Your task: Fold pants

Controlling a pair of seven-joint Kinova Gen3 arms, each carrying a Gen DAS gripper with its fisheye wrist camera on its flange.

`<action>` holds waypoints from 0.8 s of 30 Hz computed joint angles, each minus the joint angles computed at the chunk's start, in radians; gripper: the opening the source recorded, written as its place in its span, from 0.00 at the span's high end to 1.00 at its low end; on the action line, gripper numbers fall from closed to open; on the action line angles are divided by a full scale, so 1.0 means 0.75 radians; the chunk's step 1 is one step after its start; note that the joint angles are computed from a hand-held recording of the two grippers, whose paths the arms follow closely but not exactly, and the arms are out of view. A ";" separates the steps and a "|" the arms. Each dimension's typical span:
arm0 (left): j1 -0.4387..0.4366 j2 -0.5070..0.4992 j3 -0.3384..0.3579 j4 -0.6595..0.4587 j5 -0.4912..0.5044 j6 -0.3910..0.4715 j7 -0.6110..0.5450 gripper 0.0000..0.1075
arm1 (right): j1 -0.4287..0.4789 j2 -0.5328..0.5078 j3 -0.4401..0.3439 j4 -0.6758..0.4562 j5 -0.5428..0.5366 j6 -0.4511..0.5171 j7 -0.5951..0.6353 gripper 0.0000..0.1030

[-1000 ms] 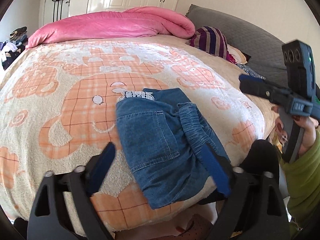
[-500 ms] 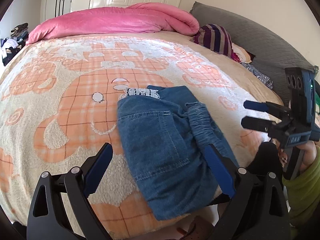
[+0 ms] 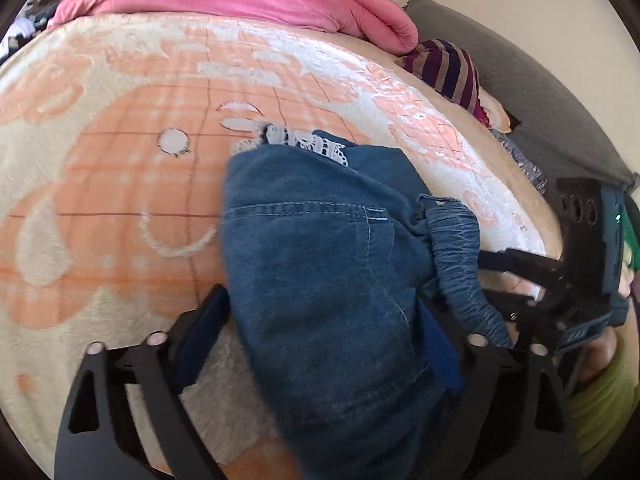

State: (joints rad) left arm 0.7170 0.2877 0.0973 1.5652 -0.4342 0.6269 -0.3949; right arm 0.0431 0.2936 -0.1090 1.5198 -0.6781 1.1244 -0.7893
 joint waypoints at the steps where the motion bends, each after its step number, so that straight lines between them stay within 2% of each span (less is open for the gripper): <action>1: 0.003 0.014 -0.001 -0.010 -0.011 -0.001 -0.005 0.25 | 0.007 0.010 -0.004 -0.002 -0.017 0.006 0.011 0.20; 3: 0.007 0.019 -0.011 -0.006 -0.015 -0.033 0.011 0.38 | 0.022 0.030 -0.013 -0.007 -0.059 0.025 0.057 0.32; 5: 0.011 0.020 -0.018 -0.008 -0.016 -0.057 0.020 0.53 | 0.073 0.066 -0.056 -0.017 -0.135 0.082 0.122 0.66; 8: 0.068 0.020 -0.053 -0.032 -0.093 -0.025 0.082 0.59 | 0.061 0.019 -0.045 0.022 -0.187 0.048 0.196 0.73; 13: 0.083 0.007 -0.057 -0.100 -0.195 0.044 0.077 0.62 | 0.011 -0.027 -0.042 -0.047 -0.218 0.015 0.255 0.76; 17: 0.038 -0.006 -0.058 -0.161 -0.243 0.086 0.057 0.62 | -0.026 0.019 -0.052 -0.182 -0.239 -0.014 0.237 0.76; 20: -0.014 0.011 -0.052 -0.223 -0.246 0.121 -0.010 0.62 | -0.057 0.103 -0.066 -0.308 -0.222 -0.029 0.151 0.76; 24: -0.099 0.069 -0.052 -0.277 -0.161 0.124 -0.109 0.62 | -0.124 0.207 -0.081 -0.413 -0.113 -0.094 0.011 0.76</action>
State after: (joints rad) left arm 0.6427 0.3396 0.0583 1.3574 -0.5552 0.7199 -0.4767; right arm -0.0499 0.4487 -0.1696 1.2098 -0.7631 1.0539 -0.7810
